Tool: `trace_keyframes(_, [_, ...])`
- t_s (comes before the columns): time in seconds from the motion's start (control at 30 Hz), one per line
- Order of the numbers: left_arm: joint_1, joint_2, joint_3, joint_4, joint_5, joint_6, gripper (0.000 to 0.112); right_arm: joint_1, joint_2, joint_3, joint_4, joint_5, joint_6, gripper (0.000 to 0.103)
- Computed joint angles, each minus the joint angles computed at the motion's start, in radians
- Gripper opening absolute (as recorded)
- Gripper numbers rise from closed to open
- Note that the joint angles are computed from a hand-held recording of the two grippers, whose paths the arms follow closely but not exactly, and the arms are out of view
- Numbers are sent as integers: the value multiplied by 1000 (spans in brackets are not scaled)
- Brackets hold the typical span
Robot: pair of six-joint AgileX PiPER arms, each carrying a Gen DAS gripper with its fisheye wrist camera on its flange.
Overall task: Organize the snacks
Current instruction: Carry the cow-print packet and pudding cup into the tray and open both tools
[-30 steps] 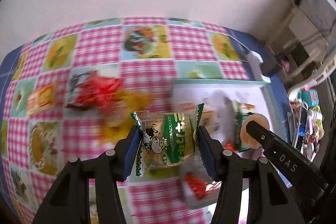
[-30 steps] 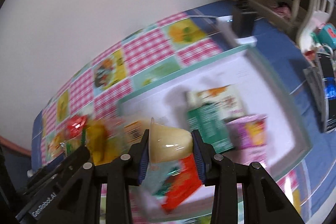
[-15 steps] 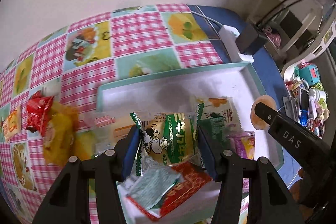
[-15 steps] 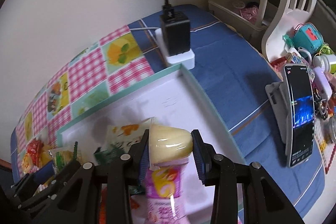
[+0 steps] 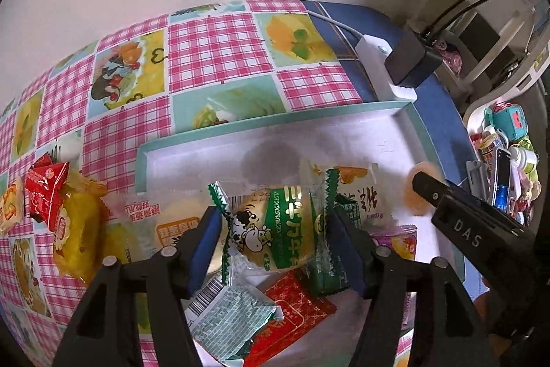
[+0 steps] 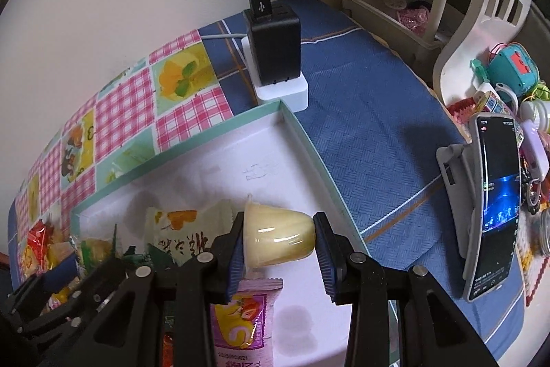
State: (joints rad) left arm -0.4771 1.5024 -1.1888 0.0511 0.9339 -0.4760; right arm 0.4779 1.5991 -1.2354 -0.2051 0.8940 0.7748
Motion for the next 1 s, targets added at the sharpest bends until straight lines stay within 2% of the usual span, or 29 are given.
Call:
trace_keyframes(0.03, [-1,1,-2,4,-1,-3,73,0,1,0,1,-2,-2,43])
trace_keyframes(0.13, [-15,-5,-2,43,-6,-35,79,2,-4,4,2,-15,-12,61])
trace_keyframes(0.2, [-15,-9,-4,60,-7,-46,85,6,-6,4,-4,-20,-16,62])
trace_keyframes(0.3, [-12,-20,-2,98,-3,-69,85,4,-6,1,7,-24,-29,63])
trace_keyframes(0.37, [-4,-34,5,121,-4,-87,87,6,-10,3,9,-28,-32,69])
trace_keyframes(0.43, [5,-52,17,162,-1,-126,97,16,-20,12,2,-39,-26,75])
trace_keyframes(0.47, [5,-62,25,180,-4,-140,97,20,-24,15,-1,-43,-22,80])
trace_keyframes(0.63, [16,-105,65,290,13,-219,97,46,-28,17,2,-47,-9,89])
trace_keyframes(0.73, [57,-135,94,290,8,-218,97,67,-31,21,-11,-49,10,103])
trace_keyframes(1.0, [214,-233,192,230,-23,-129,98,137,-36,5,-54,-35,77,103])
